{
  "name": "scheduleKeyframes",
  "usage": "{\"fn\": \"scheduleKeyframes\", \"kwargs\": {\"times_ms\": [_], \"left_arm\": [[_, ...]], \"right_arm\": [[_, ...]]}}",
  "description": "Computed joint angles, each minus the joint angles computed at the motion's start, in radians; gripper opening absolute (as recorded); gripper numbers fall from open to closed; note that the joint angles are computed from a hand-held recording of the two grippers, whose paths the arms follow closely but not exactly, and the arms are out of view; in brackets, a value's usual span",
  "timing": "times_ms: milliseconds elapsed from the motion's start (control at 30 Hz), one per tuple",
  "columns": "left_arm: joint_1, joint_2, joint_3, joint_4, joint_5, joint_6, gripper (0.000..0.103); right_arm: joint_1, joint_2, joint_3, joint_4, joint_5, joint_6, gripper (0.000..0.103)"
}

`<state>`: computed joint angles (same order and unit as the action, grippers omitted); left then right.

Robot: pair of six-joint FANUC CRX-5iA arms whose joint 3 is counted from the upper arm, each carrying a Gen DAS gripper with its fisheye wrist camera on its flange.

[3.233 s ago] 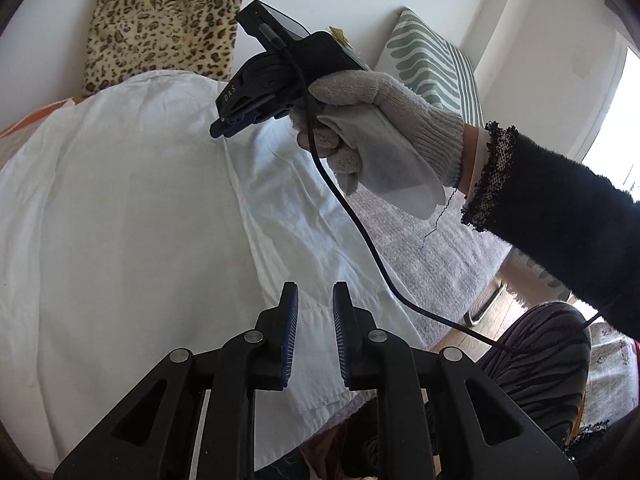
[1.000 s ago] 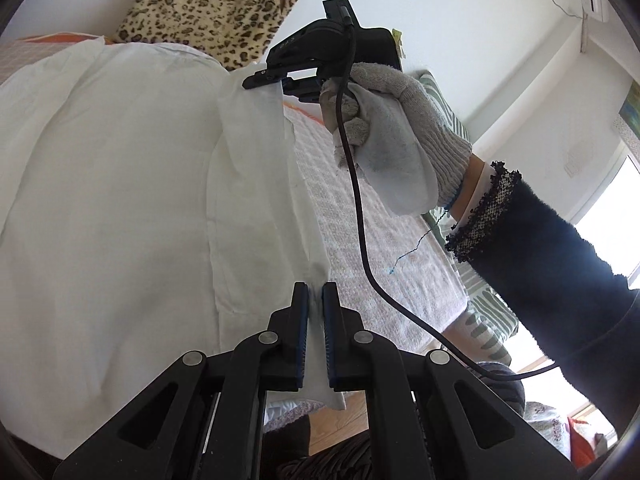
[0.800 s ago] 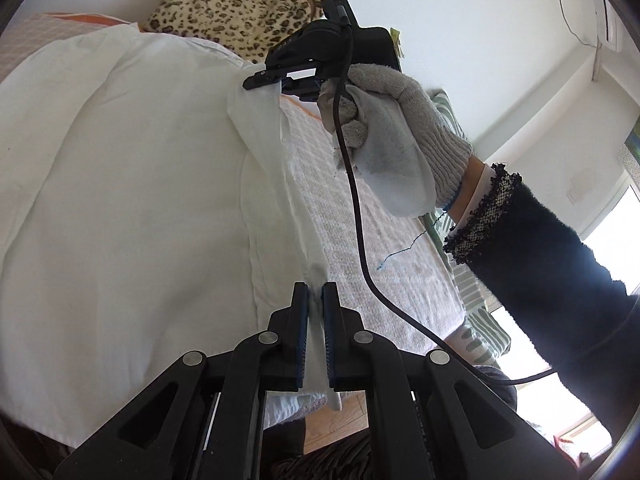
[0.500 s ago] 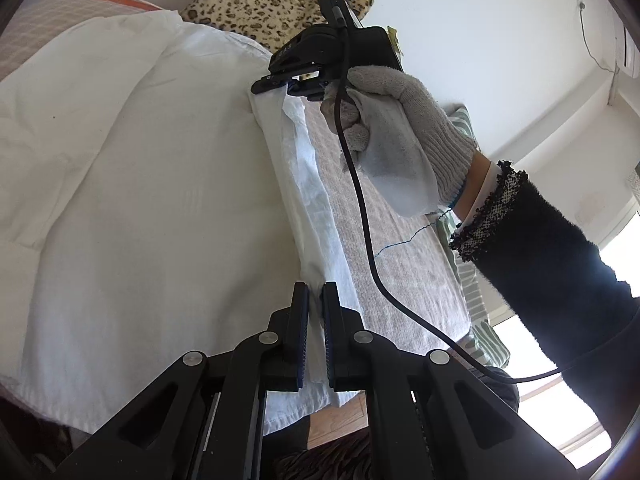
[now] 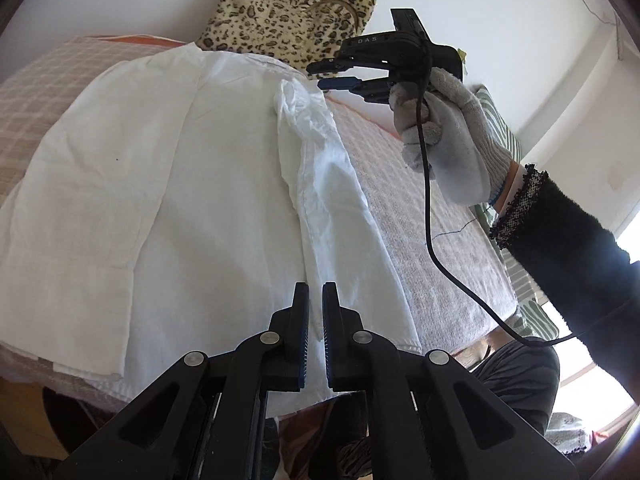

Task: Fold small clothes

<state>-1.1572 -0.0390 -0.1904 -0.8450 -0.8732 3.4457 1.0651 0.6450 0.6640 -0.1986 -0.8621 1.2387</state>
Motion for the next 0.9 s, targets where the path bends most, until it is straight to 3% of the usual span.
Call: {"fn": "scheduleKeyframes", "kwargs": {"times_ms": [67,133,267,467,600,667,733,800,900], "left_arm": [[-0.021,0.003,0.027,-0.029,-0.052,-0.016,0.005],[-0.015,0.01,0.044,-0.032,-0.043,-0.062,0.005],[0.071,0.035,0.05,0.045,0.111,-0.205,0.005],[0.156,0.096,0.054,0.224,0.246,-0.454,0.005],[0.198,0.124,0.018,0.39,0.315,-0.618,0.005],[0.175,0.13,0.01,0.362,0.328,-0.589,0.005],[0.145,0.138,0.031,0.311,0.291,-0.578,0.005],[0.155,0.128,0.013,0.327,0.318,-0.581,0.005],[0.147,0.117,-0.002,0.307,0.336,-0.531,0.005]], "right_arm": [[-0.01,-0.036,-0.065,0.069,0.058,-0.084,0.03],[-0.02,-0.037,-0.085,0.134,0.068,-0.157,0.029],[-0.028,0.005,-0.06,0.184,0.055,-0.195,0.024],[0.009,0.131,0.064,0.271,-0.036,-0.136,0.023],[0.024,0.255,0.219,0.36,-0.147,-0.123,0.023],[0.019,0.32,0.308,0.393,-0.206,-0.145,0.023],[0.005,0.353,0.356,0.397,-0.223,-0.168,0.023],[-0.008,0.352,0.354,0.384,-0.202,-0.179,0.017],[-0.009,0.392,0.43,0.397,-0.252,-0.172,0.017]]}}
